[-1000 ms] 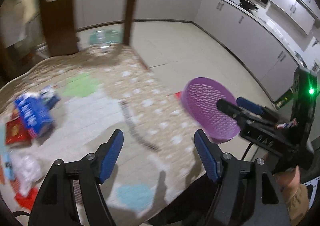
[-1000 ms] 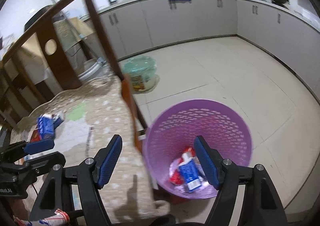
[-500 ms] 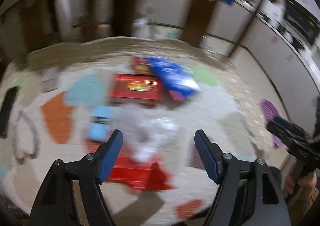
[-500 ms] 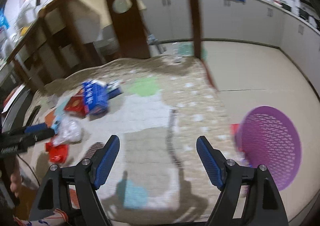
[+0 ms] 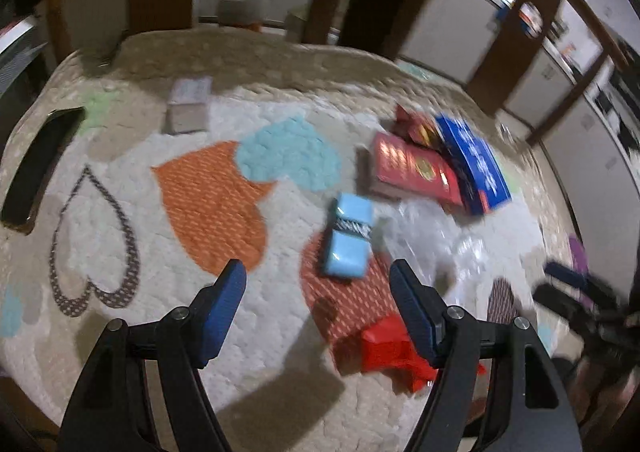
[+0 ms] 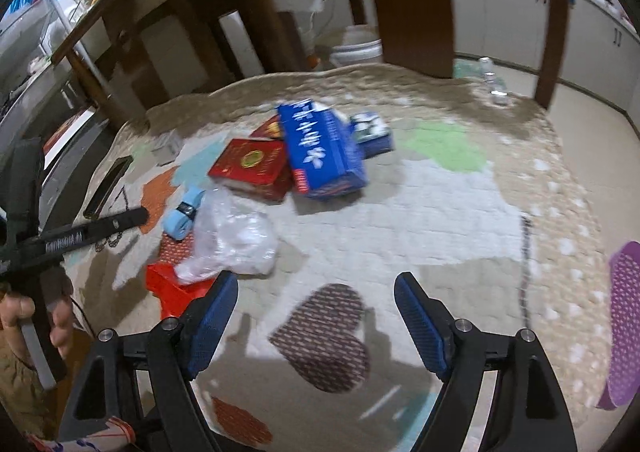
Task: Collect trash
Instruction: 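Move both tools back over the remaining trash on the quilt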
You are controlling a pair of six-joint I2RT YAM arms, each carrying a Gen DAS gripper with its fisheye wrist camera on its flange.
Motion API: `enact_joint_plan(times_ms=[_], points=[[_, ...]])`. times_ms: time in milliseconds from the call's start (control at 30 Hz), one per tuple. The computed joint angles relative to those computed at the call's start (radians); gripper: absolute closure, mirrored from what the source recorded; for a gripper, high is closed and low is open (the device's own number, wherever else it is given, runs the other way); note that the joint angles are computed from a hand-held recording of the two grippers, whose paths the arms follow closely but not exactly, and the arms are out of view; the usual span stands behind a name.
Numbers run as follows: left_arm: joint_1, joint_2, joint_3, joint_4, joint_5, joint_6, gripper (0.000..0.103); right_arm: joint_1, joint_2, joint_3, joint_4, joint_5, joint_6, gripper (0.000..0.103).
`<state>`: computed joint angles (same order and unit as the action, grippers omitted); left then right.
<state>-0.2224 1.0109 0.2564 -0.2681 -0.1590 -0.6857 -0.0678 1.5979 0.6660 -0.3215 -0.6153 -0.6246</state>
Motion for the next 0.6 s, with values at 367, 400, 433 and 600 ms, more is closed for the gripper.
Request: enact_joint_plan(times_ms=[367, 400, 433, 600], points=[[0.394, -0.041, -0.065, 0.05, 0.137, 0.206, 0.028, 0.269, 0.15, 0.053, 0.114, 0.06, 0.237, 0.017], [0.453, -0.006, -0.047, 0.068, 0.146, 0.247, 0.028, 0.294, 0.158, 0.052, 0.13, 0.072, 0.254, 0.017], [0.512, 0.043, -0.021, 0.092, 0.152, 0.288, 0.028, 0.319, 0.164, 0.05, 0.148, 0.084, 0.268, 0.017], [0.694, 0.344, 0.159, 0.238, 0.158, 0.409, 0.021, 0.402, 0.178, 0.025, 0.222, 0.135, 0.33, 0.017]])
